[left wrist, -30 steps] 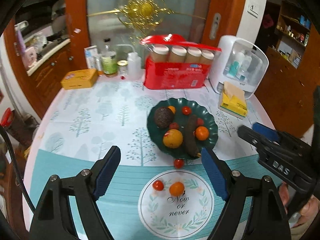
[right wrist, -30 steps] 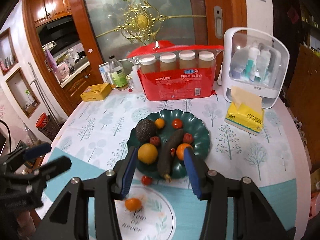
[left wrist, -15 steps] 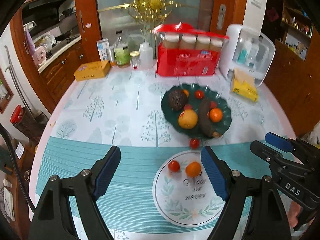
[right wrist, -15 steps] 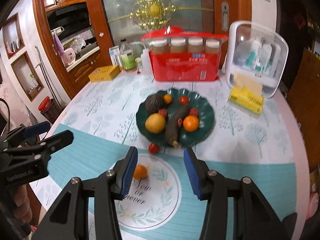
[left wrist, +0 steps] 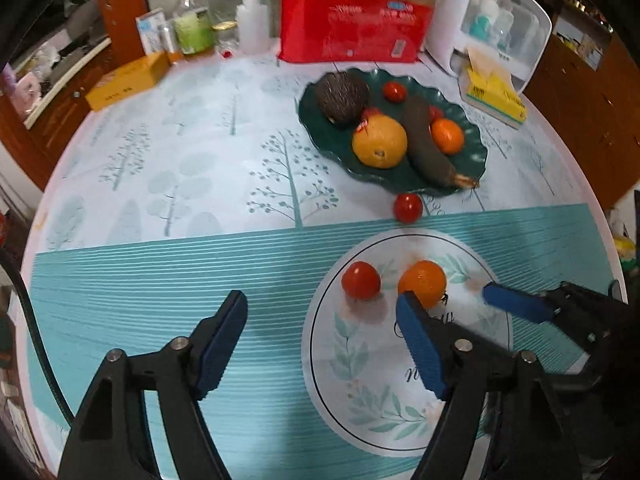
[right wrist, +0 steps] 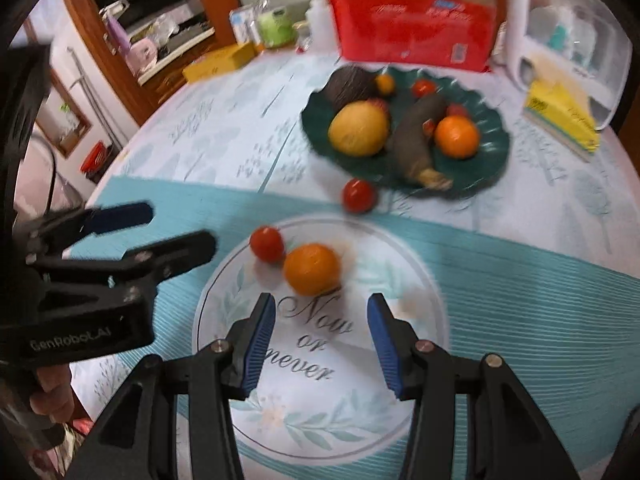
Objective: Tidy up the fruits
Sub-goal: 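Move both open tools back to the white plate, then grasp a cherry tomato with the left tool while the right tool grasps the tangerine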
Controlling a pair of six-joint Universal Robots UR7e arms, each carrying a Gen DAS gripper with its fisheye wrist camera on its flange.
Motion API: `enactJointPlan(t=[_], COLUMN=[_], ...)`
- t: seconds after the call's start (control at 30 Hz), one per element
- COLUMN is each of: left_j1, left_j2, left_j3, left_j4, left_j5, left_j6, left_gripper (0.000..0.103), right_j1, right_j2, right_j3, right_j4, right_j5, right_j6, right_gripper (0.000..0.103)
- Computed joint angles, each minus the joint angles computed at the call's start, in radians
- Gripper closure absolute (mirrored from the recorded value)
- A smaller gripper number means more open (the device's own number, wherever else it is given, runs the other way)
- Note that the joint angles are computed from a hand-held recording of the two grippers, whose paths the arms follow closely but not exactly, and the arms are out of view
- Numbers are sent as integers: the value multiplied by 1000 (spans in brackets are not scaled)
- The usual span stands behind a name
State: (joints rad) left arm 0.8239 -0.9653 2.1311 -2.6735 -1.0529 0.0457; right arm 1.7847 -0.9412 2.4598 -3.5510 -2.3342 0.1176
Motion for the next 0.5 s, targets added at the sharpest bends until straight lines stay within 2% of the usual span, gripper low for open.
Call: enactJointPlan(t=[0.13, 0.4, 0.5], left_j1=[36, 77, 84], left_j2=[32, 61, 69], left_j3=[-38, -87, -98], left_j4=[21, 61, 67], left_j5=[-36, -87, -103], left_j6=[35, 64, 74], left_gripper=[36, 36, 36], right_j1=[-16, -59, -70], right_j2=[77, 132, 148], right_j3=[-36, -78, -85], right_j4=[-37, -107, -137], right_j5=[-18, -11, 0], right_j6=[-42, -84, -109], right_gripper=[54, 55, 63])
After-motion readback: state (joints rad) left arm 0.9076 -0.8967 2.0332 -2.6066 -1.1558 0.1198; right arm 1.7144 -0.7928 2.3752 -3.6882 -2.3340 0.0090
